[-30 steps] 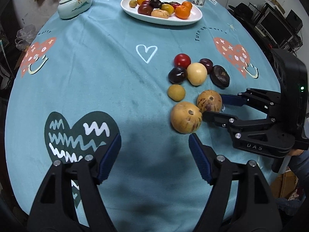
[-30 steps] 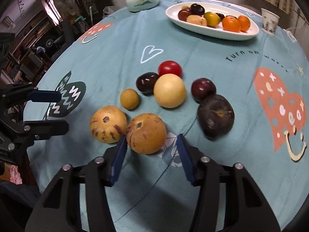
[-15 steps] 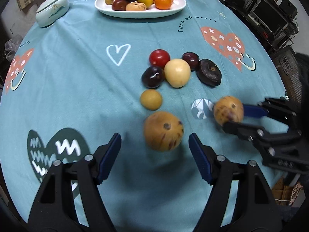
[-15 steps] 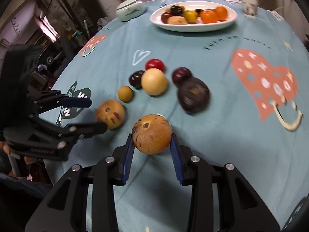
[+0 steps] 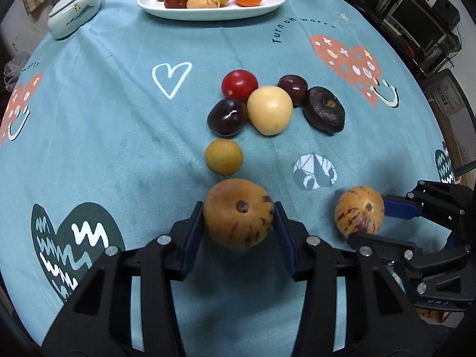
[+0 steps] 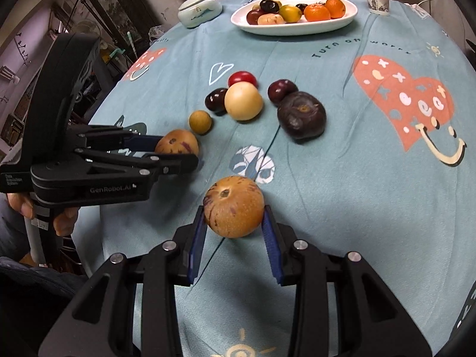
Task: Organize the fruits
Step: 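Carry both pepino melons over the white plate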
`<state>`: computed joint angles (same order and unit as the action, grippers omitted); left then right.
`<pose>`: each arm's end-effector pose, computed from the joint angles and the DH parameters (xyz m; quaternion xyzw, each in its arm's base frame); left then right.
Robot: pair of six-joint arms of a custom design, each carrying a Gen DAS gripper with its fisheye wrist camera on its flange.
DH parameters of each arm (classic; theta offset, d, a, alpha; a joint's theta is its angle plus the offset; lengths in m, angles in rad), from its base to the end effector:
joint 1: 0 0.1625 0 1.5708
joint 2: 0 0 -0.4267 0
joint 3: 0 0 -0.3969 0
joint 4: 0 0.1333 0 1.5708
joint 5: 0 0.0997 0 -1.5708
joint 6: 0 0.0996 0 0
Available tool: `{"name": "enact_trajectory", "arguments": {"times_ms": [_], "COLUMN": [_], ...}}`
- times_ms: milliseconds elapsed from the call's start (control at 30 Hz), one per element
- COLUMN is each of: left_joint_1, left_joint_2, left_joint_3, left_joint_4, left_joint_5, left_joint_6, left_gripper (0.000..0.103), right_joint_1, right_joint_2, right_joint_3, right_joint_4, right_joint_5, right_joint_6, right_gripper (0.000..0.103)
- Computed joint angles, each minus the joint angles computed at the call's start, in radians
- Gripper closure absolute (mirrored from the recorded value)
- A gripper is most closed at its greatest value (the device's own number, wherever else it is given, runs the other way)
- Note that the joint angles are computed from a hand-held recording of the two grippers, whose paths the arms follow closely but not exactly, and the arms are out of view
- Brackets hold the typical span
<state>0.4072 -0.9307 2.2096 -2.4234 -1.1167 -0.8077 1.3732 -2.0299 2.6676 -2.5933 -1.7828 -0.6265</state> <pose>-0.3182 -0.3300 0.0019 0.2154 0.9288 -0.0696 0.2933 0.0594 -0.2758 0.2559 0.1879 -0.9580 0.1326 0.1713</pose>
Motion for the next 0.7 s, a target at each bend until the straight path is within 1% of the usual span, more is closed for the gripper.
{"name": "enact_trajectory", "arguments": {"times_ms": [67, 167, 267, 433, 533, 700], "left_joint_1": [-0.003, -0.025, -0.067, -0.12, -0.131, -0.136], "left_joint_2": [-0.007, -0.023, -0.035, -0.044, -0.049, -0.051], "left_joint_3": [0.002, -0.002, -0.02, -0.032, -0.033, -0.032], "left_joint_4": [0.012, 0.064, 0.147, 0.199, 0.192, 0.188], "left_joint_5": [0.004, 0.027, 0.076, 0.139, 0.131, 0.12], "left_joint_6": [-0.01, -0.033, -0.055, -0.043, -0.029, -0.018], "left_gripper": [0.057, 0.057, 0.057, 0.057, 0.057, 0.057], "right_joint_1": [0.007, 0.017, 0.021, 0.046, 0.054, 0.044], "right_joint_2": [0.002, 0.012, 0.004, 0.002, 0.009, -0.003], "right_joint_3": [0.003, 0.007, 0.008, 0.01, 0.017, 0.028], "right_joint_4": [0.001, -0.008, -0.001, 0.0, -0.004, 0.0], "right_joint_5": [-0.004, -0.009, 0.003, 0.02, 0.016, 0.026], "right_joint_6": [0.003, 0.009, 0.014, 0.023, 0.027, 0.03], "right_gripper": [0.066, 0.066, 0.065, 0.065, 0.065, 0.065]}}
